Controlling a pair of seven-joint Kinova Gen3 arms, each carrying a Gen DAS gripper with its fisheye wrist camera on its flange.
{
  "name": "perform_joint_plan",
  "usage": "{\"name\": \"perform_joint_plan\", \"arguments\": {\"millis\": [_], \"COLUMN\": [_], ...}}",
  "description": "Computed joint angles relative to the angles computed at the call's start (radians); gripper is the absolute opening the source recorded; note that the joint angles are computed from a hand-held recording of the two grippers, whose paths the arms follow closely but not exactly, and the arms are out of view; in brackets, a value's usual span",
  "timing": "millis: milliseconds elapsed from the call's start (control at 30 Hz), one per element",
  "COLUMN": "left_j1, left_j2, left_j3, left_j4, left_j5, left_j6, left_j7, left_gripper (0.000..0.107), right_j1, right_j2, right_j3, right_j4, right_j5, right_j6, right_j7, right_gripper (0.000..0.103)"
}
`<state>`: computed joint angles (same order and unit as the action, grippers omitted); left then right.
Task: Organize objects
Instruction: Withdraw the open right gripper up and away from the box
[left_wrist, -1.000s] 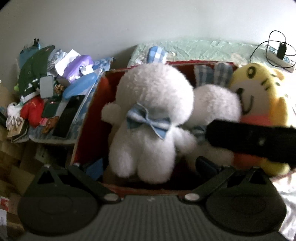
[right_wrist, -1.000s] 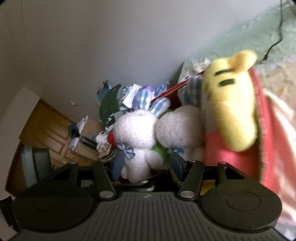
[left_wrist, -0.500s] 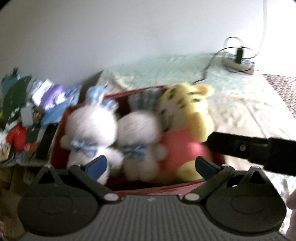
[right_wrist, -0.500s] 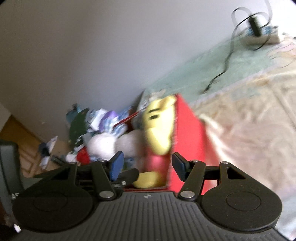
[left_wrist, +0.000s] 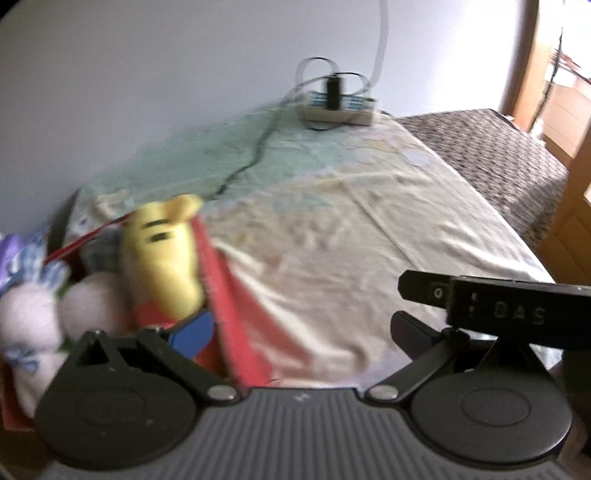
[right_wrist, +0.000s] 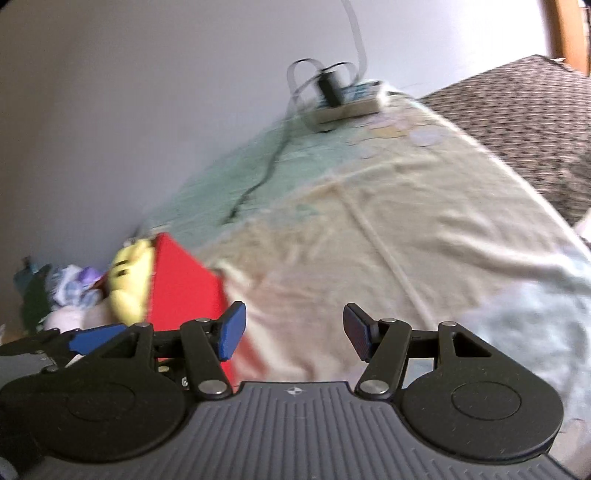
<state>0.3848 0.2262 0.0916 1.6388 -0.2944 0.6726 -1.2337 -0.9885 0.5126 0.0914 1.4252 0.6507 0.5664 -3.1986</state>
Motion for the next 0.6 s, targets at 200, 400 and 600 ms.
{"name": "perform_joint_plan", "arguments": {"millis": [200,400,600], "left_j1": [-0.009,0.053,0.126], "left_j2": [0.055,0.099,0.132], "left_j3": [0.042,0.02,-0.007], "left_j4": [-0.048,-0.097,-0.133], "left_j5": [0.1,0.089,0.018], "left_j6": [0.025,0.072,0.098], "left_j7": [-0.095,-0.067,0.008], "left_gripper": [0.102,0.102,0.102], "right_j1": [-0.026,-0.004,0.039], "right_j2": [-0.024,-0.047,-0.057], "right_j3": [0.015,-0.021,-0.055], "right_j4": [0.042,0.083,0.11], "right_j5": [0.052,0.102,0.101], "right_j6": [0.074,0.106,0.096], "right_j7": [-0.078,-0.123,-0.104], "right_gripper": [0.062,0.062,0.063]}}
